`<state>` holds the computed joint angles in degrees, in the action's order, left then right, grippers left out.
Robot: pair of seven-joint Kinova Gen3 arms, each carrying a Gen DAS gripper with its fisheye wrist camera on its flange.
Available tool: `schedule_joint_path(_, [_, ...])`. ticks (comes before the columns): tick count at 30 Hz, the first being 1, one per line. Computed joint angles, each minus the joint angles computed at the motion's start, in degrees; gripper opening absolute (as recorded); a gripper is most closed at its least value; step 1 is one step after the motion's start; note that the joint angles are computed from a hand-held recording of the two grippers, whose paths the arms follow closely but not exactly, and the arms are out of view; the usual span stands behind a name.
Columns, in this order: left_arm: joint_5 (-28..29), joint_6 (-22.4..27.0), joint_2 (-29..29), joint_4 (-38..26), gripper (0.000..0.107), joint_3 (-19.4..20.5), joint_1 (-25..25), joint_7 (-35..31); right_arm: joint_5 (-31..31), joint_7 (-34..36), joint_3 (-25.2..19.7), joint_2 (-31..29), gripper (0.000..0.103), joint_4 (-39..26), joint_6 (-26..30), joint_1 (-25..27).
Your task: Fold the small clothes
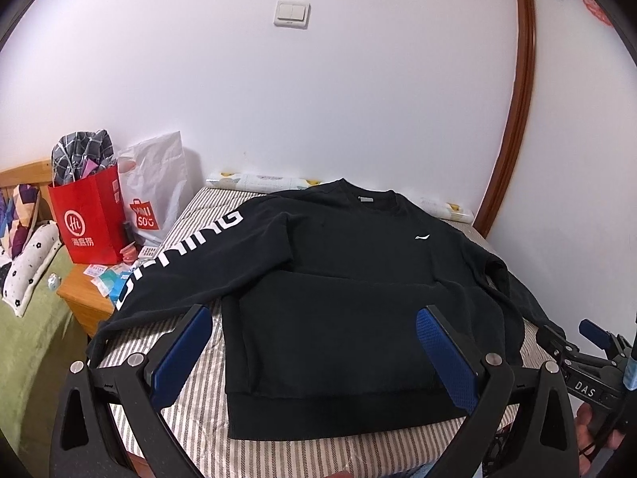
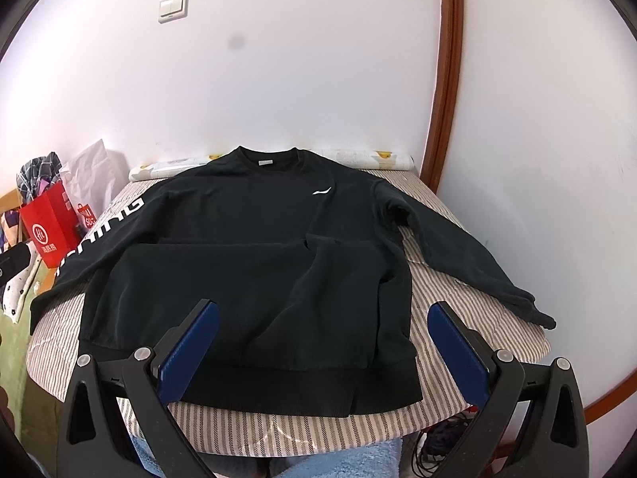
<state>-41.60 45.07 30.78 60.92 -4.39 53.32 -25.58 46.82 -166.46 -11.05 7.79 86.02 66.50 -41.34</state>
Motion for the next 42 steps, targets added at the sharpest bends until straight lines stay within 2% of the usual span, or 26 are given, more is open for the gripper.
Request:
schedule_joint_path(2, [-0.03,0.79,0.27,-0.63,0.103,0.09,0.06,-0.49,-0.18,0.53,0.94,0.21,0.103,-0.27,0.82,-0.96])
schedule_joint_path(7, [-0.14,0.24,0.19,-0.41,0.103,-0.14,0.14,-0.15,0.91,-0.09,0.09,0.3,0.103,-0.13,1.42,-0.45])
schedule_joint_path(14, [-1.08,-0.76,0.09,0.42,0.103,-0.71,0.12,1.39,0.71,-1.23,0.04,-0.69,0.103,0.93,-1.48,0.81])
schedule_joint_path(21, [1.12,-1.8,0.58,0.3,0.103,-0.26,-2.07,0.68,-1.04,-1.16,0.33,-1.3,0.103,1.26,-4.22,2.62])
schedule_joint_path(27, [2.09,-3.3,1.76,0.7,0.103,-0.74,-3.9,-0.38,0.85,-0.17,0.87,0.63,0.103,-0.5,-2.32,2.29])
schedule_joint_path(34, [9.58,-4.99,3.9,0.33,0.102,0.86,-9.66,-4.57,0.53,2.93,3.42,5.8,0.103,-5.23,-1.84,1.54])
schedule_joint_path(37, [14.25,-5.4,5.11,-0.13,0.102,1.87,-12.71,-6.15,0.59,1.47,5.28,8.4,0.103,-7.2,-0.95,0.48])
schedule_joint_path(39, [18.12,-6.28,5.85,-0.05,0.102,3.19,-15.34,-7.94,-0.34,1.58,6.06,9.3,0.103,-7.57,-2.32,0.68])
schedule_joint_path(42, [21.39,-6.59,6.83,-0.09,0.1,2.92,-16.74,-8.98,-4.54,4.16,6.64,9.95,0.103,-7.81,-6.98,3.03])
